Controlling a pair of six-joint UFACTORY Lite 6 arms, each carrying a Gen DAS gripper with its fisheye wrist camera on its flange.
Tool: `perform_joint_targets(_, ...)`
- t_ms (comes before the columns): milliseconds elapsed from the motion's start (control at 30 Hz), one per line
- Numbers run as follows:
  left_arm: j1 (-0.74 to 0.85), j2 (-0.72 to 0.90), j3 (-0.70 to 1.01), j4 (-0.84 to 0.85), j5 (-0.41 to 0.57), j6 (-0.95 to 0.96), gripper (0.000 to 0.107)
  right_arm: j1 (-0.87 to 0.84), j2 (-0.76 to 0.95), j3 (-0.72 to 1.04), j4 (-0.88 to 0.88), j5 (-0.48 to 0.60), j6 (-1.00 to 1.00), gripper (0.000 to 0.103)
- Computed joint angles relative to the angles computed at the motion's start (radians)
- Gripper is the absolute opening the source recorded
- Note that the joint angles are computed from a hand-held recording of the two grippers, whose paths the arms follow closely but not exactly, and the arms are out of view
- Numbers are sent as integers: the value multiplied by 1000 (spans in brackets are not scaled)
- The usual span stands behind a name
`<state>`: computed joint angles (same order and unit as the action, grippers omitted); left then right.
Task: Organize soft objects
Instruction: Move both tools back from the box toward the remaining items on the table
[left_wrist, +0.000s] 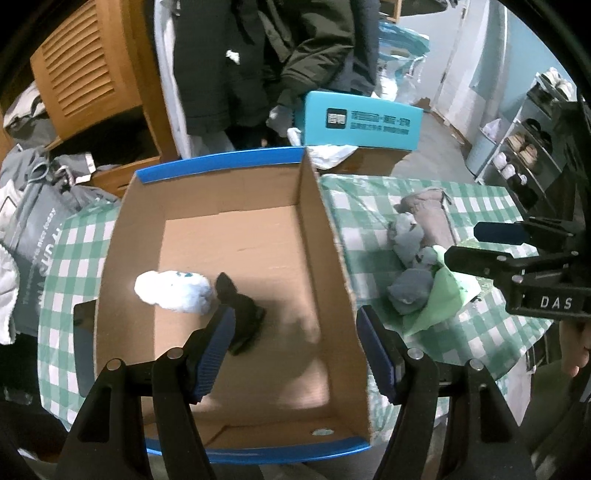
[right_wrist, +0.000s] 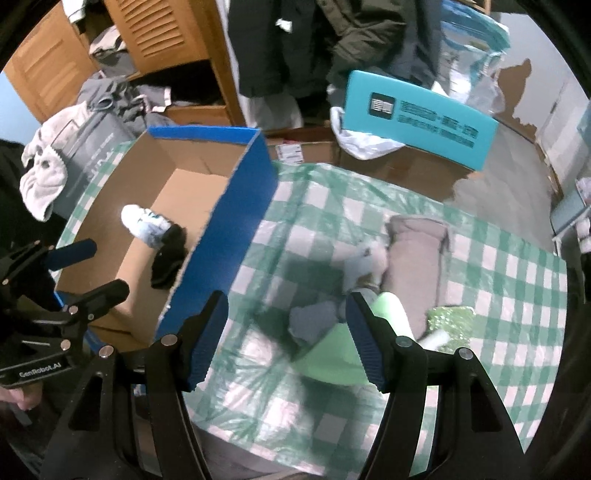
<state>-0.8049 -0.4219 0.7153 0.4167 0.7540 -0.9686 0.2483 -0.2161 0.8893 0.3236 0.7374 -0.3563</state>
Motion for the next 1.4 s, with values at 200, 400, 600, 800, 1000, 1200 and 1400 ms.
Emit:
perform_joint_targets(200, -65, 75, 53, 19, -10, -47, 70, -117, -37, -33, 48, 24, -101, 69)
perform_joint_targets(400, -101, 166, 115, 11, -34, -64, 70, -243, -49, -65, 91, 44, -206, 69)
perform_joint_targets(600, -132, 252, 176, 3, -54, -72, 70, -370, -50, -79, 125, 70, -307, 69)
perform_joint_targets(800, -170, 348, 250, 1, -65, -77, 70, -469, -37, -84, 150, 87, -386, 69)
perform_joint_targets(1000, -191, 437, 312, 1, -82, -76, 75, -569, -5, -80, 167, 96, -462, 70)
perform_joint_targets(1200, -200, 519, 368, -14, -96, -54, 75, -648, 36, -73, 182, 99, -523, 70)
perform_joint_targets(1400, -204, 608, 434, -31, -106, -26, 75, -693, 74, -72, 183, 86, -564, 70)
